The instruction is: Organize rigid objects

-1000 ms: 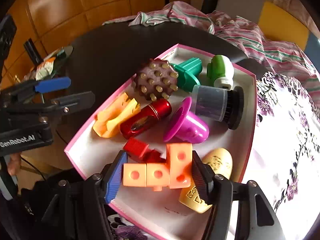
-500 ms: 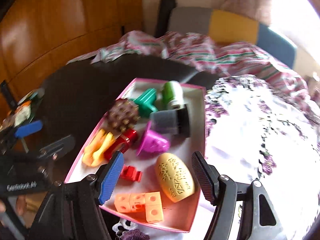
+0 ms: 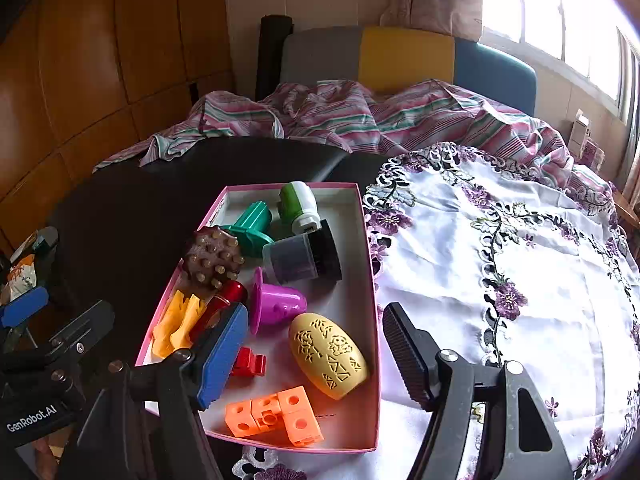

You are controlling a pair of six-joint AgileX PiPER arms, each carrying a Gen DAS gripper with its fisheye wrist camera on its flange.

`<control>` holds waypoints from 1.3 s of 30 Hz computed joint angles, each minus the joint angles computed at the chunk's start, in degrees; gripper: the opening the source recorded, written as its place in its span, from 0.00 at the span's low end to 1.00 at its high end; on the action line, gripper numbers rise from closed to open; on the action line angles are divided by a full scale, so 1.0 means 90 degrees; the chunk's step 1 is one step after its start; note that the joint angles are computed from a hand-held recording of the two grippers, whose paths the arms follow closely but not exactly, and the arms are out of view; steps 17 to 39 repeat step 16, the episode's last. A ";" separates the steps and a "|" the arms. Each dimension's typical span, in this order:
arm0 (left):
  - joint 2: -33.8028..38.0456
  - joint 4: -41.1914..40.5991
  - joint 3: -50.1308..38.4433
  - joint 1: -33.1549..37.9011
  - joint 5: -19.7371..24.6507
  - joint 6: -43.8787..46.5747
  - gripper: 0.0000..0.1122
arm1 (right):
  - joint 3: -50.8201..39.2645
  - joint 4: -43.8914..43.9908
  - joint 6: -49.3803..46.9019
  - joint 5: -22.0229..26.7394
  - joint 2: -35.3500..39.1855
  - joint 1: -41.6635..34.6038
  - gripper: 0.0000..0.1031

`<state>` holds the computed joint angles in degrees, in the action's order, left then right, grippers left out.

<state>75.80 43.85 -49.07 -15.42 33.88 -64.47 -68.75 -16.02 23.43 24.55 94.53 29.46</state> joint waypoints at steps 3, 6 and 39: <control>-0.0041 0.0032 0.0030 -0.0009 0.0007 -0.0041 0.91 | 0.0023 -0.0117 0.0134 -0.0008 -0.0035 0.0032 0.69; -0.0067 0.0010 0.0039 -0.0019 0.0025 -0.0016 0.91 | 0.0035 -0.0229 0.0253 -0.0010 -0.0056 0.0081 0.69; -0.0074 0.0204 0.0102 -0.0069 0.0045 -0.0194 0.91 | 0.0022 -0.0314 0.0362 0.0015 -0.0040 0.0193 0.69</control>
